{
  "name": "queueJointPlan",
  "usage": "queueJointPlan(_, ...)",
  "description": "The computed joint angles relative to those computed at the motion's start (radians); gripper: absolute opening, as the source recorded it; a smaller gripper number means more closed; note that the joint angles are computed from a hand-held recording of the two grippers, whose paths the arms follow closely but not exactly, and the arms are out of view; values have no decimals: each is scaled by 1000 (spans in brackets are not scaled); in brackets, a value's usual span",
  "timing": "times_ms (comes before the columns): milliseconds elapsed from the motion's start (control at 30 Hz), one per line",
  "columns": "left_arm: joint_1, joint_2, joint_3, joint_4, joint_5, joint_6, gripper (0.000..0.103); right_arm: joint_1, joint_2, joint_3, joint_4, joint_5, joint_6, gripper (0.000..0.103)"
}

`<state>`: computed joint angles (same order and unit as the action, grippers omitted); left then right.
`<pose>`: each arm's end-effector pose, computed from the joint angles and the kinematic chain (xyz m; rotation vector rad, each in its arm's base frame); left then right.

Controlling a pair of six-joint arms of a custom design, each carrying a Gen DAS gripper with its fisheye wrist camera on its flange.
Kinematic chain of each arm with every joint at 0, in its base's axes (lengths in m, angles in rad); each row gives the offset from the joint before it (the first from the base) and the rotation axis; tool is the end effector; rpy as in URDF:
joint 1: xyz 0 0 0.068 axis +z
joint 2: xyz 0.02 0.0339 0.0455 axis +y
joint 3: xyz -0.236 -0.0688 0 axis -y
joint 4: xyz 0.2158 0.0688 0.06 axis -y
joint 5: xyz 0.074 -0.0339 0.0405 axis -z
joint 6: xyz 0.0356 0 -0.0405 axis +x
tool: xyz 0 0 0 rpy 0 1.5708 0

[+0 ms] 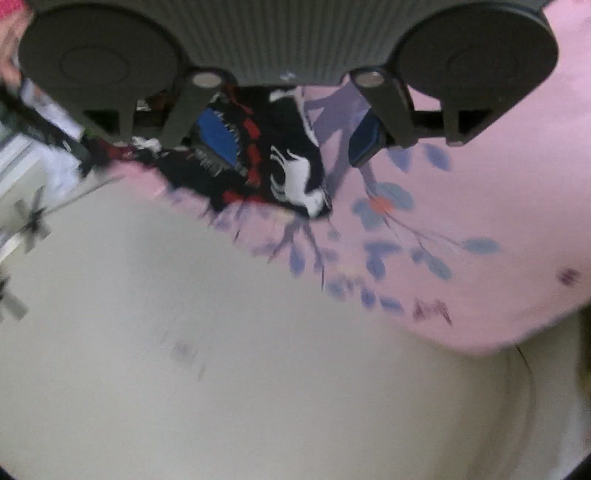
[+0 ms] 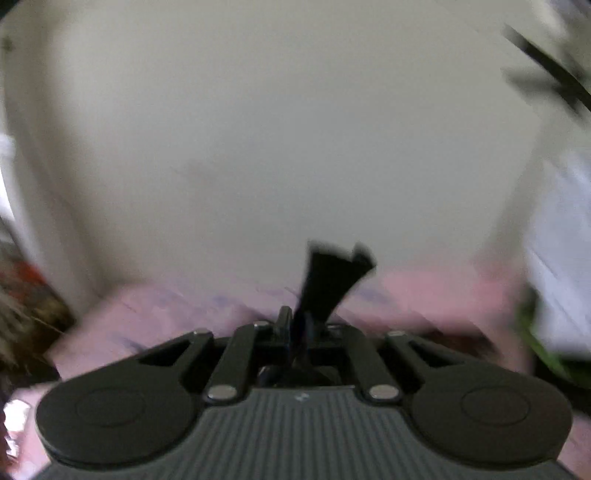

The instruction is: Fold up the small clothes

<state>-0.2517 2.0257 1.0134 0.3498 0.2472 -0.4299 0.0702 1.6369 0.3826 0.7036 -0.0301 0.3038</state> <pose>0.3605 -0.1017 0.1075 -0.0653 2.2877 -0.6402 0.2525 0.0188 0.1052 0.2306 2.1191 0.2532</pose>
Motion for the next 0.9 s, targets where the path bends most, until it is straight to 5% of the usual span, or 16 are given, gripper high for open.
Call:
queueJointPlan(33, -21, 68, 85, -49, -10, -5, 69, -48, 17, -46, 39, -4, -2, 36)
queueJointPlan(200, -63, 234, 270, -124, -32, -18, 69, -257, -21, -189, 190, -235, 3, 40)
queueJointPlan(267, -66, 257, 293, -111, -37, -20, 73, -254, -14, -176, 202, -266, 35, 59)
queueJointPlan(300, -70, 258, 292, -105, -38, -20, 74, -230, 9, -155, 210, -246, 47, 59)
queueJointPlan(367, -75, 268, 302, -94, -50, -26, 70, -173, 95, -60, 187, -178, 54, 59)
queueJointPlan(433, -92, 272, 317, -109, -104, 0, 24, -157, 176, 3, 187, -133, 78, 58)
queueJointPlan(467, -101, 282, 334, -122, -138, 27, 18, -164, 210, 18, 212, -97, 117, 58)
queueJointPlan(567, -82, 289, 347, -95, -133, 0, 15, -226, 306, 73, 232, -60, 188, 57)
queueJointPlan(700, -46, 313, 360, -42, -123, -31, 13, -293, 322, 75, 191, -173, 163, 49)
queueJointPlan(833, -74, 370, 402, -55, -163, -2, 14, -239, 365, 157, 104, -183, 164, 66)
queueJointPlan(900, -79, 366, 367, -6, -172, 10, 14, -183, 386, 222, 42, -125, 148, 40)
